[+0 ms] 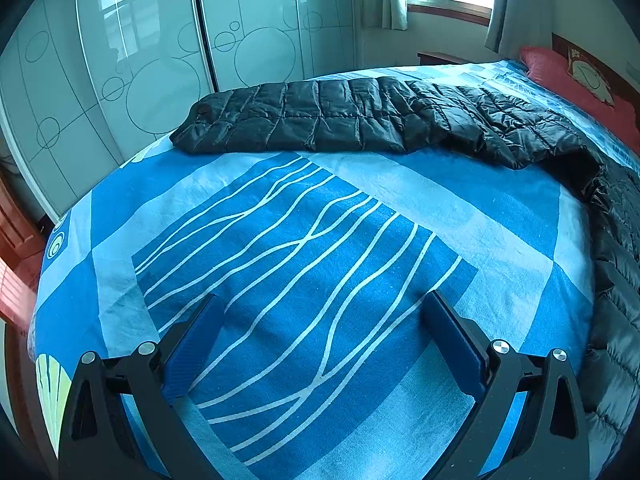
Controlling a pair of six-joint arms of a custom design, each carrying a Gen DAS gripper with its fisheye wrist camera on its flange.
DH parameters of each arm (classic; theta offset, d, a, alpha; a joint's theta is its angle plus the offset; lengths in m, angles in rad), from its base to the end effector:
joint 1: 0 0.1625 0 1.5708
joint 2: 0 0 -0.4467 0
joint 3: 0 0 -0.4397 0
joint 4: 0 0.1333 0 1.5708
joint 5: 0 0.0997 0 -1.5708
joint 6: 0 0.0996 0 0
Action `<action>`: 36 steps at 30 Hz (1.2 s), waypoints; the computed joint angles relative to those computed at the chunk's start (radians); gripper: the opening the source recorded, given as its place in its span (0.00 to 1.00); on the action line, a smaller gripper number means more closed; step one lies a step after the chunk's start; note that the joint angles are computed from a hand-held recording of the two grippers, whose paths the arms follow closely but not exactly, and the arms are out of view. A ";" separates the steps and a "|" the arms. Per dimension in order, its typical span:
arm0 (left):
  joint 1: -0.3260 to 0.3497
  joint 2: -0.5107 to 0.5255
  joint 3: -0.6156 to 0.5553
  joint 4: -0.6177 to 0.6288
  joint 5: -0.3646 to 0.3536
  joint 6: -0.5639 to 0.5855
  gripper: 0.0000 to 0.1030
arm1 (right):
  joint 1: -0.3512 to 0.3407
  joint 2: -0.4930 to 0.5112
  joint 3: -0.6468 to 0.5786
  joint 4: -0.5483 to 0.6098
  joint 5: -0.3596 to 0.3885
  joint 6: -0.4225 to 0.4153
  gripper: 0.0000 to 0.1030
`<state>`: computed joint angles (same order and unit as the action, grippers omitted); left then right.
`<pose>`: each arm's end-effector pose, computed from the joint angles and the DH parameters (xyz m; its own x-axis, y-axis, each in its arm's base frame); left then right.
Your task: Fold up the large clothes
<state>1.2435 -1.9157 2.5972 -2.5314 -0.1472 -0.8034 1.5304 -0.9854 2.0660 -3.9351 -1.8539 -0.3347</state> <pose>0.1262 -0.3494 0.3193 -0.3797 -0.8016 -0.4619 0.0515 0.4802 -0.8757 0.0822 -0.5776 0.2154 -0.8997 0.1965 0.3898 -0.3008 0.3679 -0.8799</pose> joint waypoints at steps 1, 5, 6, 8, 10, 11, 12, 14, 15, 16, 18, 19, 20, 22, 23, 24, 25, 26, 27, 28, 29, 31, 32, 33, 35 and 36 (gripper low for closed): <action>0.001 0.005 0.002 -0.023 0.000 0.014 0.96 | 0.035 0.035 -0.021 0.007 -0.024 -0.025 0.07; 0.002 0.030 0.009 -0.105 0.010 0.064 0.96 | 0.167 0.202 -0.130 0.076 -0.103 -0.077 0.07; 0.001 0.032 0.013 -0.116 0.012 0.069 0.96 | 0.189 0.234 -0.153 0.097 -0.115 -0.076 0.07; 0.000 0.037 0.018 -0.150 0.012 0.090 0.96 | 0.241 0.306 -0.203 0.142 -0.145 -0.071 0.07; 0.000 0.044 0.024 -0.191 0.012 0.115 0.96 | 0.286 0.381 -0.265 0.205 -0.167 -0.068 0.07; 0.001 0.051 0.026 -0.223 0.010 0.136 0.96 | 0.301 0.404 -0.285 0.227 -0.174 -0.066 0.07; 0.002 0.060 0.027 -0.263 0.007 0.163 0.96 | 0.318 0.430 -0.303 0.251 -0.179 -0.063 0.07; 0.005 0.080 0.031 -0.341 0.005 0.212 0.96 | 0.353 0.486 -0.355 0.315 -0.184 -0.061 0.07; 0.003 0.086 0.034 -0.357 0.007 0.219 0.96 | 0.371 0.513 -0.380 0.339 -0.188 -0.068 0.07; 0.004 0.095 0.035 -0.390 0.007 0.240 0.96 | 0.394 0.550 -0.415 0.369 -0.194 -0.080 0.07; 0.004 0.112 0.040 -0.453 0.007 0.278 0.96 | 0.424 0.592 -0.459 0.412 -0.200 -0.086 0.07; 0.004 0.121 0.041 -0.481 0.008 0.295 0.96 | 0.442 0.623 -0.491 0.444 -0.204 -0.082 0.07; 0.004 0.130 0.041 -0.506 0.009 0.310 0.96 | 0.448 0.631 -0.503 0.467 -0.200 -0.077 0.07; 0.005 0.145 0.043 -0.559 0.007 0.345 0.96 | 0.460 0.662 -0.540 0.517 -0.195 -0.060 0.07; 0.005 0.150 0.043 -0.580 0.006 0.358 0.96 | 0.468 0.679 -0.561 0.552 -0.197 -0.048 0.08; 0.005 0.155 0.043 -0.592 0.006 0.365 0.96 | 0.474 0.693 -0.578 0.583 -0.203 -0.040 0.09; 0.006 0.161 0.044 -0.613 0.006 0.379 0.96 | 0.481 0.713 -0.603 0.619 -0.214 -0.032 0.10; 0.007 0.169 0.044 -0.639 0.005 0.395 0.96 | 0.483 0.724 -0.619 0.640 -0.222 -0.031 0.11; 0.005 0.171 0.046 -0.647 0.006 0.399 0.96 | 0.486 0.734 -0.633 0.663 -0.235 -0.030 0.11; 0.005 0.177 0.045 -0.663 0.006 0.409 0.96 | 0.490 0.755 -0.660 0.692 -0.249 -0.025 0.12; 0.006 0.183 0.045 -0.681 0.007 0.421 0.96 | 0.493 0.769 -0.681 0.729 -0.265 -0.016 0.14; 0.005 0.184 0.046 -0.682 0.008 0.420 0.96 | 0.495 0.782 -0.697 0.770 -0.274 -0.016 0.24; 0.005 0.187 0.046 -0.694 0.007 0.429 0.96 | 0.492 0.777 -0.688 0.772 -0.251 -0.023 0.41; 0.005 0.188 0.045 -0.694 0.007 0.428 0.96 | 0.490 0.764 -0.672 0.779 -0.214 -0.029 0.62; 0.005 0.189 0.046 -0.694 0.008 0.427 0.96 | 0.494 0.735 -0.625 0.766 -0.155 -0.054 0.71; 0.005 0.189 0.046 -0.694 0.008 0.427 0.96 | 0.499 0.723 -0.606 0.759 -0.145 -0.071 0.71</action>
